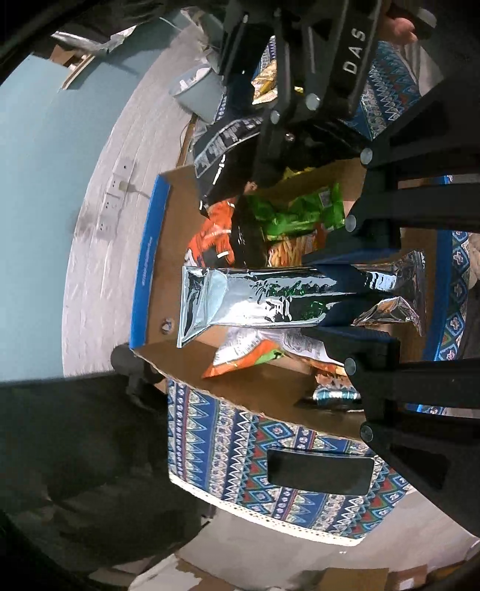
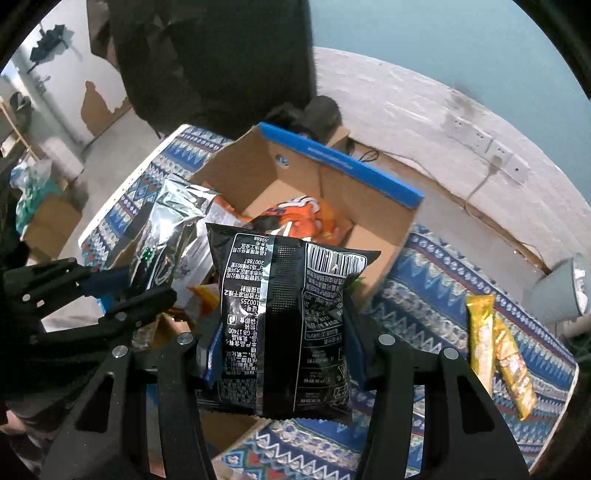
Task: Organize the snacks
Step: 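Carry both bags over the cardboard box and open both grippers to drop them, then move both open grippers from the box toward the yellow stick packs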
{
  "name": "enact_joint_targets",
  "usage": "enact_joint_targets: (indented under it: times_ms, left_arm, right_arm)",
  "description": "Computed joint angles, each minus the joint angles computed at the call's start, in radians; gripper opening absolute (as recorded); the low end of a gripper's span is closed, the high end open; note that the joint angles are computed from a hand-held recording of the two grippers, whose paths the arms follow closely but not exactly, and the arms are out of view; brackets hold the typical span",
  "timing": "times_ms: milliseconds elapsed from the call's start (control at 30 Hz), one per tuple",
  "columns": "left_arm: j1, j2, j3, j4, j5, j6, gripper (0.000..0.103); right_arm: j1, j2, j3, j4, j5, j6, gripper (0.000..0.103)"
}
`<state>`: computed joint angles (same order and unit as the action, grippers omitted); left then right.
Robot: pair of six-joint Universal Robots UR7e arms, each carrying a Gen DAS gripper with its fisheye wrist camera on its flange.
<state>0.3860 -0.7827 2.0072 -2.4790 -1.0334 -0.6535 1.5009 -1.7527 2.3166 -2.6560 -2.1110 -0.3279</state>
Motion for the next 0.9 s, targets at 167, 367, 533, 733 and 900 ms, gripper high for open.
enact_joint_targets:
  times_ms: [167, 367, 533, 733, 900]
  left_arm:
    - [-0.006, -0.001, -0.001, 0.026, 0.025, -0.011, 0.036]
    - [-0.013, 0.001, -0.008, 0.034, 0.031, -0.023, 0.056]
    - [-0.023, 0.017, -0.021, 0.024, 0.014, -0.016, 0.060]
    - [-0.041, 0.043, -0.043, 0.015, -0.024, -0.007, 0.062]
    - [-0.063, 0.070, -0.068, 0.012, -0.045, -0.003, 0.066]
  right_arm:
    - [-0.001, 0.019, -0.007, 0.019, 0.008, 0.012, 0.058]
    - [0.003, -0.004, 0.001, -0.003, -0.005, 0.007, 0.072]
    - [-0.009, -0.049, 0.015, -0.005, -0.030, -0.009, 0.074]
    - [-0.061, -0.128, 0.037, 0.021, -0.019, -0.031, 0.074]
    - [-0.120, -0.206, 0.054, 0.050, 0.004, -0.051, 0.074]
